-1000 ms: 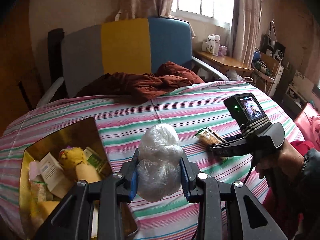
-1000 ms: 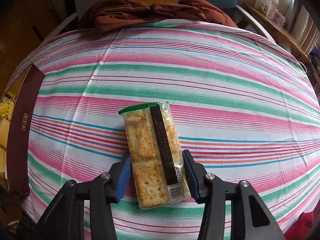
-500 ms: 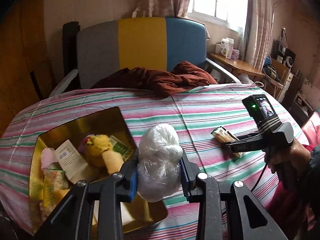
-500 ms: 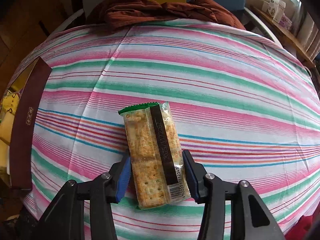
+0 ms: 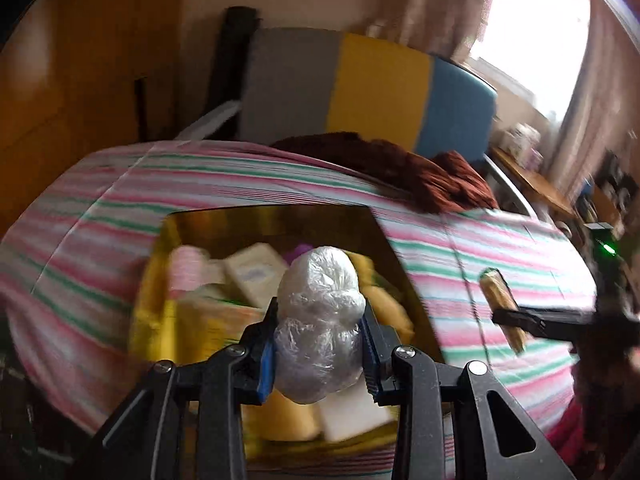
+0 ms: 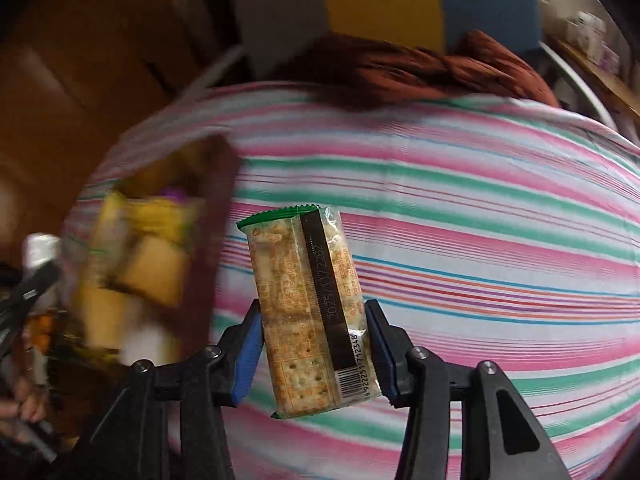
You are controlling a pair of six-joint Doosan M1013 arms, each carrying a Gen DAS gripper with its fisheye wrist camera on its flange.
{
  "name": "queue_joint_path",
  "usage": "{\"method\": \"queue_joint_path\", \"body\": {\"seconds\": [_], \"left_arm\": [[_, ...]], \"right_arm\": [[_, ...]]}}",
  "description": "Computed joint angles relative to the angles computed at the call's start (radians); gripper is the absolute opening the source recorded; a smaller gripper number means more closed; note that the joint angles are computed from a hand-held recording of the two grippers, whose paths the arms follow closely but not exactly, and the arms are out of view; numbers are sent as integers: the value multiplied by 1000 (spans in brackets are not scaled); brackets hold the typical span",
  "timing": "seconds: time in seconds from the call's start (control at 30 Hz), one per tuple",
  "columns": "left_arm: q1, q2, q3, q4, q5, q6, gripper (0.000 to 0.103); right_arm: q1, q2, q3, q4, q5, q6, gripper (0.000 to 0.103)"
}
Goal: Organize objects
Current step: 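Carry the bundle and cracker packet into the gold tray and open both tools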
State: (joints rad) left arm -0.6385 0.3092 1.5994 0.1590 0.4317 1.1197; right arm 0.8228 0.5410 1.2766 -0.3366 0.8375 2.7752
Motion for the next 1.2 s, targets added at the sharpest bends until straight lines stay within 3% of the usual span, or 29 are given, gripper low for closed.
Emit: {"method": "queue_joint_path", "body": {"seconds": [0.13,0.23,0.47,0.6,0.7,0.83,0.97,1.07,1.2], "left_arm": [[43,5,-5,-20,18,-31,35],[67,13,-13,-82,26,-10,35],[83,62,-73,-150,62,50,37],[88,94,-110,-173,109,63,58],[90,95,-102,-180,107,74,59],[80,82,-74,-84,93,-5,60],[59,58,-38,105,73,-149,63],[41,33,-8,271,65,-295,69],[16,0,26,465,66,-462,88]], "right_arm": [[18,53,-94,28,-62,-52,49],[23,95,-165,139,-119,-169,49],[32,225,-374,207,-31,-276,50],[30,278,-451,205,27,-273,51],[29,273,-435,206,13,-278,54],[32,279,-439,162,35,-253,54],[48,275,-440,87,48,-228,54],[74,286,-466,-41,108,-169,54],[102,292,-489,-171,168,-110,55]]}}
